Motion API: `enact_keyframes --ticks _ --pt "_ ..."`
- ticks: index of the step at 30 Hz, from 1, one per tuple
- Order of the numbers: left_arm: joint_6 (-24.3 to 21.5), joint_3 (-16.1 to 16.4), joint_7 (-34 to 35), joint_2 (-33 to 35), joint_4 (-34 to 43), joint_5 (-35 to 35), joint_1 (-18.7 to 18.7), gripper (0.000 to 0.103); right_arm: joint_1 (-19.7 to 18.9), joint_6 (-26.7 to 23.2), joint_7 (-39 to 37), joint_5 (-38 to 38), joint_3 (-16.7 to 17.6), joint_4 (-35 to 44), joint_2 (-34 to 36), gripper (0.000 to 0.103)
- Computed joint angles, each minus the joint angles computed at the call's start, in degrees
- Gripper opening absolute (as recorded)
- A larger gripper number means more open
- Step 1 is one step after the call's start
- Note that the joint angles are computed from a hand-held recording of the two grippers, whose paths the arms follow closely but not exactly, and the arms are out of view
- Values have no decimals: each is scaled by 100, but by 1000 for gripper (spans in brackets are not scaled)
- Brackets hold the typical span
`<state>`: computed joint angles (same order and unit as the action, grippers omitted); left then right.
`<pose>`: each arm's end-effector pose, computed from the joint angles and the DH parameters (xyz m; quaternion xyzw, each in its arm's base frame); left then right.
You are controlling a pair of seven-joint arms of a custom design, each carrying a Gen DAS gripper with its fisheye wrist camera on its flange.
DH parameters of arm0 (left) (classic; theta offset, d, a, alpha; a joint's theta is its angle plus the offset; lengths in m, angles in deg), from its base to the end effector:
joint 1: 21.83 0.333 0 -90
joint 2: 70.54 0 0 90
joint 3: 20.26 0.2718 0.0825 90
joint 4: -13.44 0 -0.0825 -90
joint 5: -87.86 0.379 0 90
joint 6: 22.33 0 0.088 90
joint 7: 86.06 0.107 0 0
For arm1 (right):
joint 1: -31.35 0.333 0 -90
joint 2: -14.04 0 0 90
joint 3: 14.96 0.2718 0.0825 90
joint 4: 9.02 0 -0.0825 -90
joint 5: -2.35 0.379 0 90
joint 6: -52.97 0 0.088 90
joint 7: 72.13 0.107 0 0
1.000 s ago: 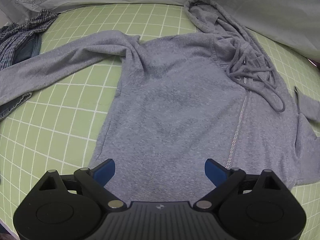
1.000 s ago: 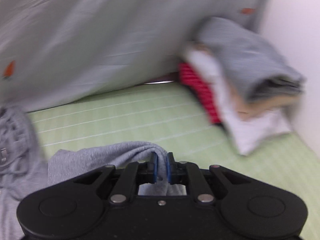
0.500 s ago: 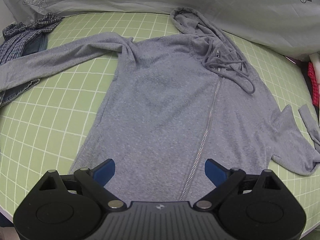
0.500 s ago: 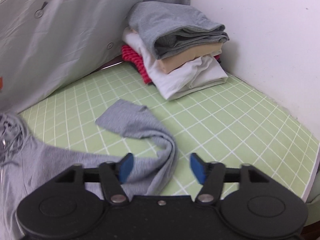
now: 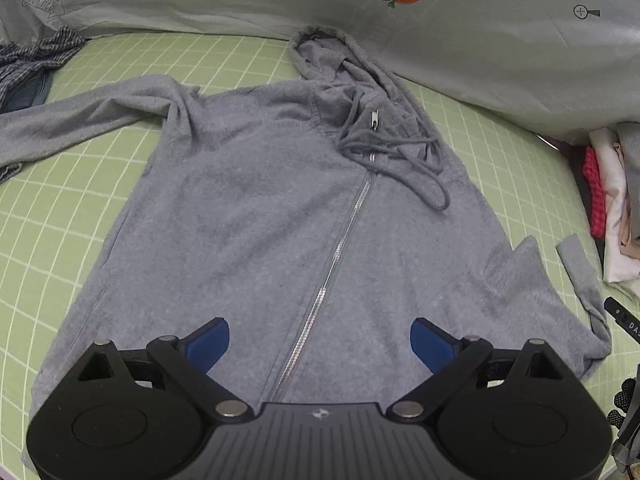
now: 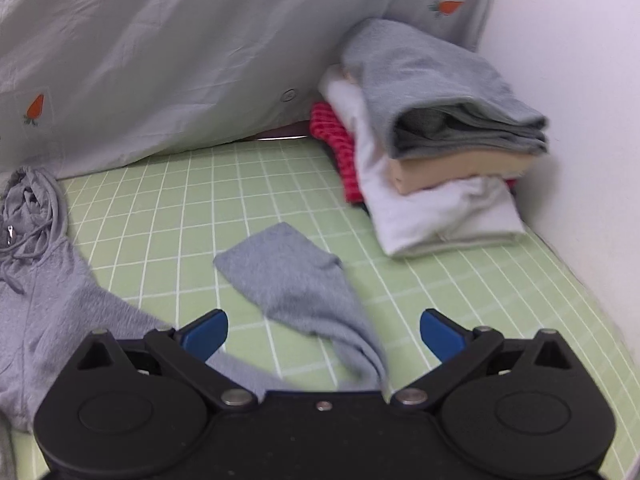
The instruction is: Fold clothes
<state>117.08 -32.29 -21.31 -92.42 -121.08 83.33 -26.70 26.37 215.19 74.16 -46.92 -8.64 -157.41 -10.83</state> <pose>0.4625 -0.1458 0.4862 -0.7507 0.6199 -0.2056 0.0996 0.4475 0.0491 0.4275 -0.5766 0.7131 -0.3428 0.2035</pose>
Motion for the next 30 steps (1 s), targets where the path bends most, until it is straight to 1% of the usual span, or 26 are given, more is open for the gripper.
enact_keyframes --ticks 2,4,5,6,7,8,9,10,11,12,13,14,16,18,21,23,25,27,29,30 --pt "52 -84 -210 340 319 187 101 97 45 -96 -169 2 27 423 530 103" --pt "76 -114 -398 600 569 332 127 98 137 -189 -246 -100 15 824 1007 97" --pt "59 -133 -489 721 689 426 125 98 238 -93 -400 -90 -72 933 1185 88" --pt "6 -146 -543 829 799 516 105 98 345 23 -607 -28 -167 1031 1356 84" --pt "-68 -139 -522 919 889 566 63 98 448 138 -845 68 -255 1129 1526 76" --pt "-139 -118 -440 992 955 569 7 98 536 129 -1024 151 -303 1222 1669 68" --pt "-211 -95 -341 1039 996 553 -49 98 569 165 -1022 85 -335 1271 1760 62" --pt "-282 -84 -289 1078 1032 552 -93 98 593 213 -986 -10 -365 1313 1844 62" --pt "-337 -71 -264 1094 1038 529 -130 98 633 277 -1027 65 -428 1329 1886 58" --pt "-385 -56 -238 1097 1030 486 -165 98 661 306 -1062 183 -489 1318 1881 48" --pt "-407 -39 -210 1087 1012 423 -198 98 679 327 -1098 309 -540 1302 1870 34" --pt "-411 -24 -179 1068 986 346 -228 98 689 348 -1137 439 -583 1287 1858 12" --pt "-380 -22 -183 1008 923 298 -259 98 616 551 -1011 482 -651 1151 1750 3" --pt "-317 -32 -199 922 850 307 -271 98 348 631 -309 -7 -566 1010 1530 1" --pt "-225 -59 -333 746 704 373 -246 98 -217 508 1014 -1081 -340 702 887 1" --pt "-193 -71 -461 624 590 374 -223 98 -609 249 1822 -1696 -209 392 264 1" --pt "-197 -70 -559 538 503 327 -208 98 -941 -191 2517 -2107 -105 33 -402 1" --pt "-216 -67 -599 474 446 289 -199 98 -1181 -586 3089 -2236 -134 -394 -1079 1" --pt "-203 -80 -635 408 396 291 -187 98 -1338 -637 3337 -2120 -370 -853 -1647 1" --pt "-194 -86 -645 386 381 295 -182 98 -1419 -624 3338 -2007 -488 -1021 -1826 1"
